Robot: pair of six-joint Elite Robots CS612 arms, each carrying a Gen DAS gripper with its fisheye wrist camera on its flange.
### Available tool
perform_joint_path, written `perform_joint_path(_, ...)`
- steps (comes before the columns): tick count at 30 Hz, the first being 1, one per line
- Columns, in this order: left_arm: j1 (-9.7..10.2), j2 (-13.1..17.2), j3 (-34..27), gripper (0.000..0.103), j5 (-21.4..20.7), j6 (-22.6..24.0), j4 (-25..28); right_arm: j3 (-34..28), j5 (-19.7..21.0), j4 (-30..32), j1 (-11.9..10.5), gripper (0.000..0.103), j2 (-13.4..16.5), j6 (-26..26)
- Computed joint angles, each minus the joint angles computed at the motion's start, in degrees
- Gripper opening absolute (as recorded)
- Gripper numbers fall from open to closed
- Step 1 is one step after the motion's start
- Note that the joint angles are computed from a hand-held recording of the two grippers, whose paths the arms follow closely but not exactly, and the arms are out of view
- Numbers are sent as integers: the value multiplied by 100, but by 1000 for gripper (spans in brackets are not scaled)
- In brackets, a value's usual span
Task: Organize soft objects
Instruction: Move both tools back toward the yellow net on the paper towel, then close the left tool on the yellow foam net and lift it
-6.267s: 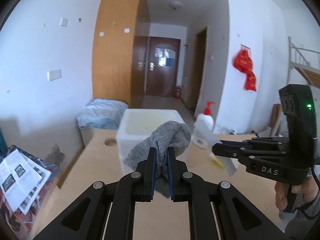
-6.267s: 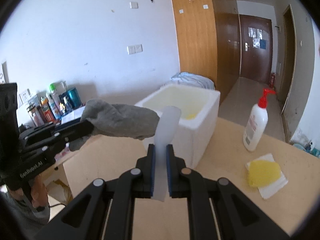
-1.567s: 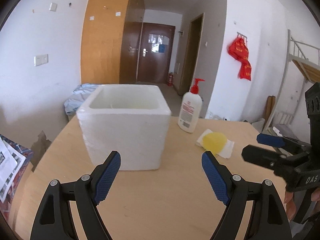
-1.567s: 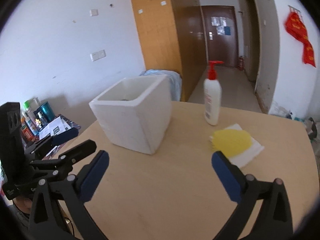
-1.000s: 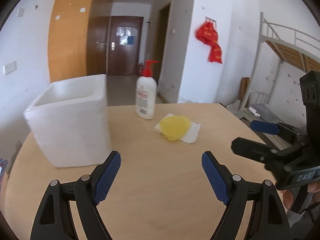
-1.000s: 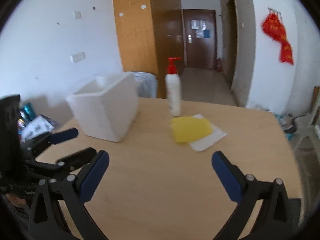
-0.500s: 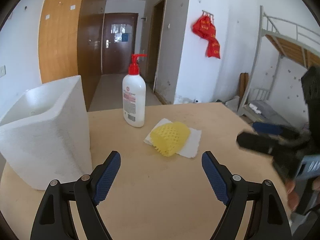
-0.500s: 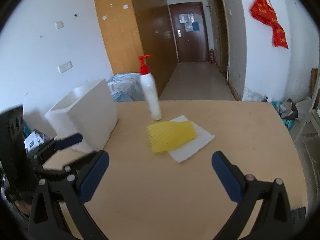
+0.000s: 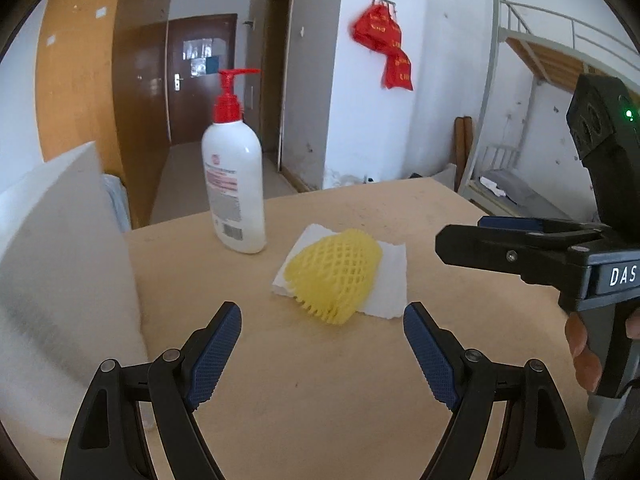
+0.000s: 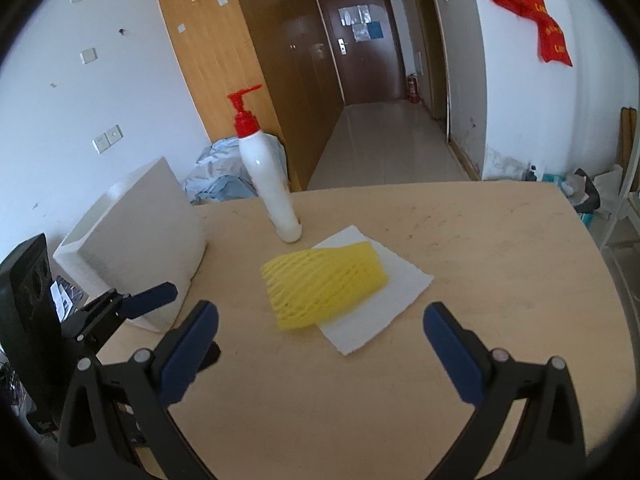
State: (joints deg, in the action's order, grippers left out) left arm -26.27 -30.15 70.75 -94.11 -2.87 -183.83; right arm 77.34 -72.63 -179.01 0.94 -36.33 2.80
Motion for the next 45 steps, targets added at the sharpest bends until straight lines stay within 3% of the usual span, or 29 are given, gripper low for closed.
perform_joint_path(7, 35, 366, -723, 84, -383, -81, 519, -66, 96, 67, -60, 103, 73, 95)
perform_joint_path(12, -35, 575, -1115, 84, -77, 16, 879, -34, -6, 89, -67, 103, 56, 114)
perform_joint_path(16, -45, 727, -1422, 84, -141, 129, 1127, -3, 12, 85, -73, 103, 40, 80)
perform_joint_path(20, -30, 850, -1677, 72, -316, 141, 1489, -4, 65, 56, -77, 103, 53, 142)
perform_joint_path(25, 12, 956, -1915, 40, -409, 24, 1968, -18, 102, 57, -89, 103, 75, 192)
perform_joint_path(30, 25, 939, -1878, 9, -378, 29, 1933, -23, 148, 64, -118, 103, 94, 292)
perform_joint_path(33, 13, 887, -1767, 7, -245, 20, 1842, -15, 174, 23, -122, 103, 95, 304)
perform_joint_path(38, 43, 597, -1183, 6, -217, -6, 1114, -27, 249, 55, -114, 103, 103, 206)
perform_joint_path(45, 63, 343, -678, 6, -161, -57, 720, -74, 252, 125, -34, 103, 131, -87)
